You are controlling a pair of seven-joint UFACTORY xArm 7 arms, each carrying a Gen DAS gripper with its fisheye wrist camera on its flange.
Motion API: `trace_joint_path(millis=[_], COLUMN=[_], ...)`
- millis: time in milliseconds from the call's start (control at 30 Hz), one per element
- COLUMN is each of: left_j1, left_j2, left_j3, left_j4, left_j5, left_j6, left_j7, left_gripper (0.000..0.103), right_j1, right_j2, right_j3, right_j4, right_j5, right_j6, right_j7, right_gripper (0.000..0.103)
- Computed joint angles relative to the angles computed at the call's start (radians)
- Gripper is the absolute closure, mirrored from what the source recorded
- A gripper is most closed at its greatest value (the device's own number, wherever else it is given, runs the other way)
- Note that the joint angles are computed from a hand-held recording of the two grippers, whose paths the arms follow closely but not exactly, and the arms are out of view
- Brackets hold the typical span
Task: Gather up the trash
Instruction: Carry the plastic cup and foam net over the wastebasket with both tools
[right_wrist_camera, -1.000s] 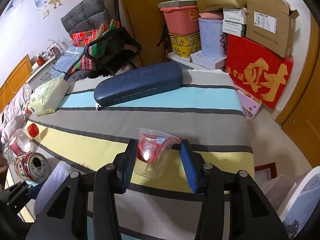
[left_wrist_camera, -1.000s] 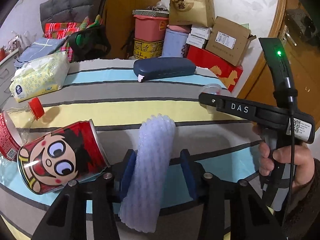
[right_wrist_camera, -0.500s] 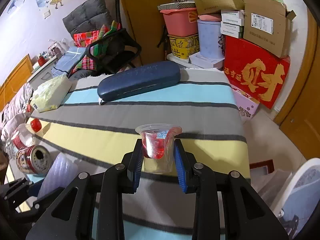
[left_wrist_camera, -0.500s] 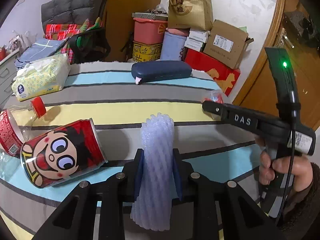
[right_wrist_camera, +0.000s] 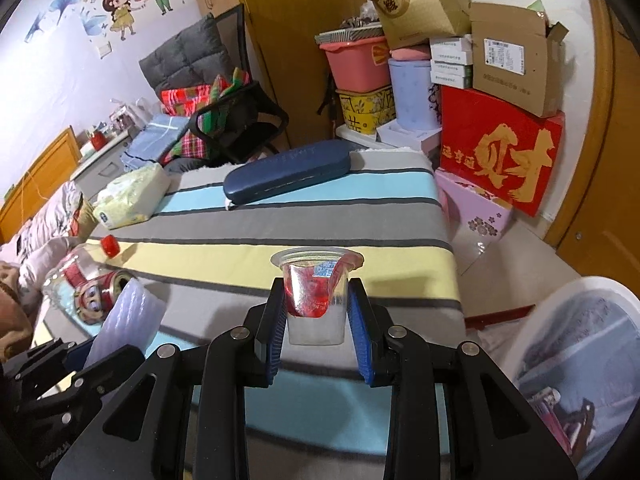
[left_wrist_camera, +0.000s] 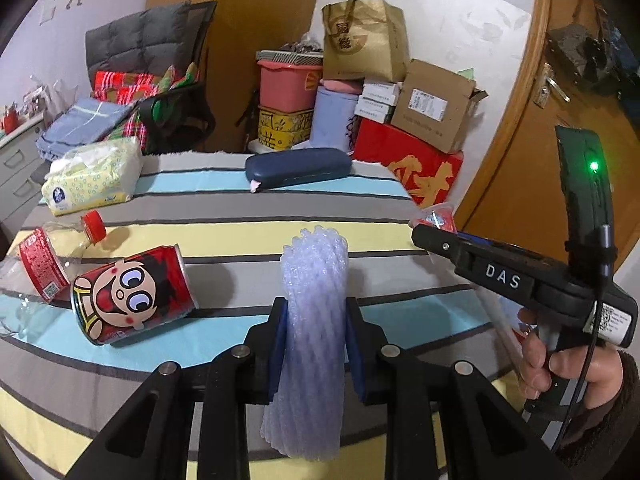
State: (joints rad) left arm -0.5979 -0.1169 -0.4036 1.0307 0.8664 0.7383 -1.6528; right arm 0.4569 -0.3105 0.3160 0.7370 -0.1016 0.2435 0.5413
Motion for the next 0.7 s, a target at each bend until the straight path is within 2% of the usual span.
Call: trace_joint_path(millis=[167, 367, 533, 700], left_j1=[-0.022, -0.066, -0.119, -0.186], left_j2=[-0.001, 0.025, 0.074, 0.142], left_j3=[-0.024, -0.049, -0.051, -0.034], left_j4=[0.034, 0.102, 0.179, 0.265], left_j5=[0.018, 0.052, 0.090, 0.122], left_j6=[0.047, 0.121, 0.167, 0.202], left_j7=[-0.020, -0.031, -0.030, -0.019], left_gripper=[0.075, 0.075, 0.075, 0.075], right_j1=[0.025, -0.006, -0.034, -0.029], right_j2=[-0.070, -0.180, -0.268, -0.344], right_j3=[-0.017, 0.007, 0.020, -0.001], right_j4=[-0.045, -0.101, -0.149, -0.196], right_j5=[0.027, 0.017, 0.009, 0.024], right_j6=[-0.002, 0.004, 0.012, 0.032], right_j7=[-0.011, 0.009, 0.027, 0.022], right_gripper=[0.072, 0.072, 0.072, 0.072])
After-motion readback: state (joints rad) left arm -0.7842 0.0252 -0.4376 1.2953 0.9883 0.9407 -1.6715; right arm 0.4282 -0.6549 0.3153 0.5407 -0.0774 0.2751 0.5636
